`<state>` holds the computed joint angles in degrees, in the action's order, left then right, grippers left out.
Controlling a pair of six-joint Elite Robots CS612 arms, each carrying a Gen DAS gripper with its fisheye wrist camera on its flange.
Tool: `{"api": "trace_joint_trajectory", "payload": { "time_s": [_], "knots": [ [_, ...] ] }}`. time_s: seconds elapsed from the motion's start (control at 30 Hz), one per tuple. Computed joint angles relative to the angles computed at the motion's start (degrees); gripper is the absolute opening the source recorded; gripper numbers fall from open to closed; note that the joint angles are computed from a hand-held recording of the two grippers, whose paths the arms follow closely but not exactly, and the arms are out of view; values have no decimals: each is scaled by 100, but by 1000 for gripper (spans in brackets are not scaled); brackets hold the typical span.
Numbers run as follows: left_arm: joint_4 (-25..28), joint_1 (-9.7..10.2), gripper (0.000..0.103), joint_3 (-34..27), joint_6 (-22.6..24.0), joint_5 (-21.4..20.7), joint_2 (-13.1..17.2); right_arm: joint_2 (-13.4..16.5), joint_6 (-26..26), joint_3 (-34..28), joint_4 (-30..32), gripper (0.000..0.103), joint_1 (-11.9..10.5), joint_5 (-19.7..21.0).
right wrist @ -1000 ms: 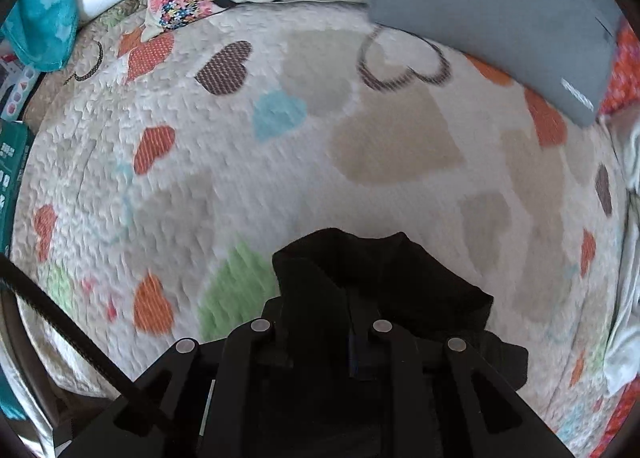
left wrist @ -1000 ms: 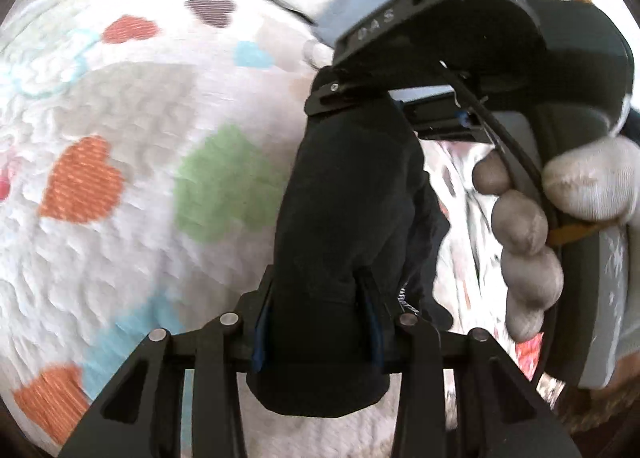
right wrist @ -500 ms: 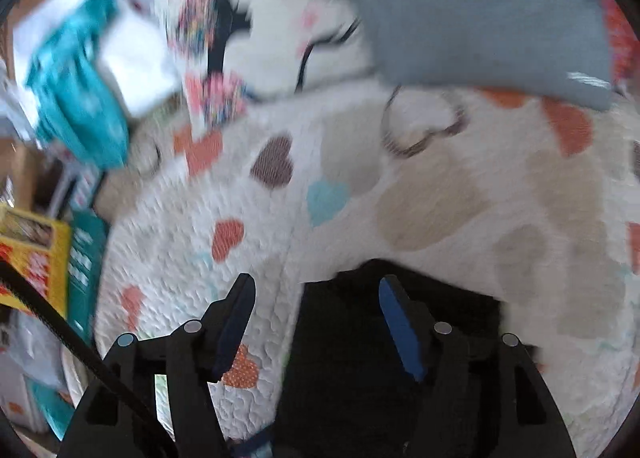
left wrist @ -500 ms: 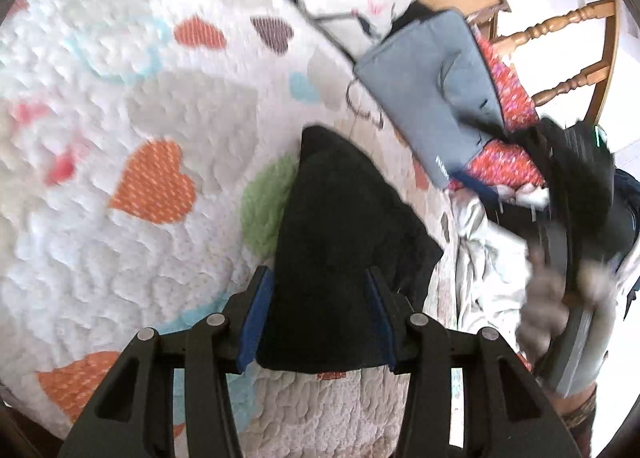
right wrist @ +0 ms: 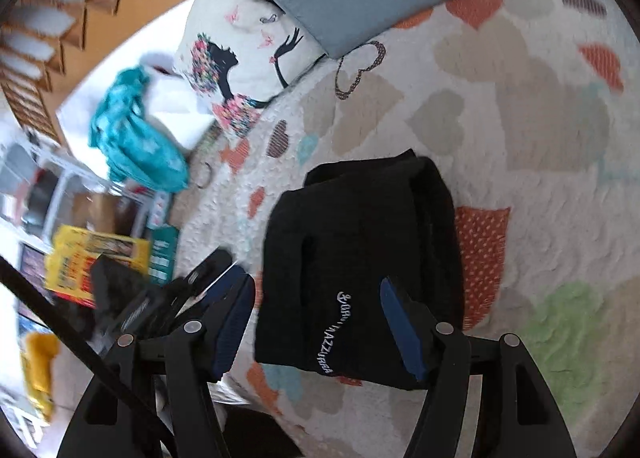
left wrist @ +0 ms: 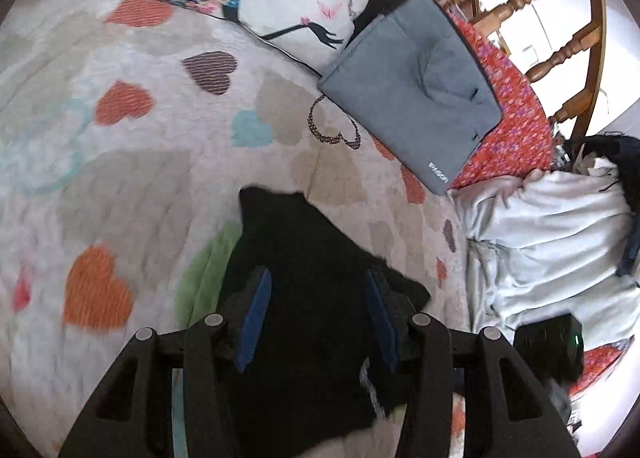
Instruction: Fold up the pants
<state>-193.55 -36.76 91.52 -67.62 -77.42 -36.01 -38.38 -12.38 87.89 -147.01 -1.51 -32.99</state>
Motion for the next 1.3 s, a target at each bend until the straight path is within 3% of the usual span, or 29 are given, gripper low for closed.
{"api": "trace_joint_trajectory", "payload": {
  "time_s": [0.1, 0.23, 0.27, 0.3, 0.37, 0.43, 0.5, 0.57, 0.67, 0.8, 0.87, 0.9, 1.03, 1.13, 1.23, 1.3],
  "knots": [
    [512, 151, 49, -344, 229, -157, 164, 156, -95, -123, 393, 71, -30, 412],
    [813, 392, 52, -770, 212, -915, 525, 303, -144, -320, 807, 70, 73, 10],
    [592, 414, 56, -791, 197, -960, 596, 334, -138, -312, 742, 70, 75, 54],
    [450, 431, 67, -799, 164, -1033, 626, 356, -100, -298, 648, 70, 71, 108],
    [395, 471, 76, -880, 212, -1249, 661, 380, -111, -364, 787, 70, 67, 156],
    [749, 444, 76, -903, 386, -1187, 580, 375, -148, -418, 960, 71, 49, 274],
    [877, 379, 74, -826, 439, -960, 457, 359, 19, -387, 581, 72, 11, 484],
    [433, 316, 74, -689, 473, -800, 388, 363, 271, -396, 21, 73, -8, 590],
    [329, 243, 74, -586, 490, -603, 314, 584, 952, -642, -528, 77, 13, 814],
    [831, 205, 74, -623, 540, -517, 326, 889, 1347, -993, -329, 77, 77, 606],
    [1186, 203, 74, -719, 687, -479, 372, 1066, 1958, -1083, -595, 77, 22, 997],
    [1280, 194, 74, -733, 745, -436, 368, 1075, 2027, -1099, -537, 77, 0, 1101],
    [836, 103, 74, -430, 652, -156, 178, 851, 1893, -870, -804, 78, -30, 811],
    [514, -5, 74, -135, 730, 38, -4, 649, 1523, -599, -739, 79, -54, 907],
    [519, -136, 74, 104, 656, 233, -150, 379, 611, -250, -47, 79, -94, 1166],
    [465, -203, 74, 249, 525, 135, -174, 233, -121, -62, 784, 79, -127, 1421]
  ]
}}
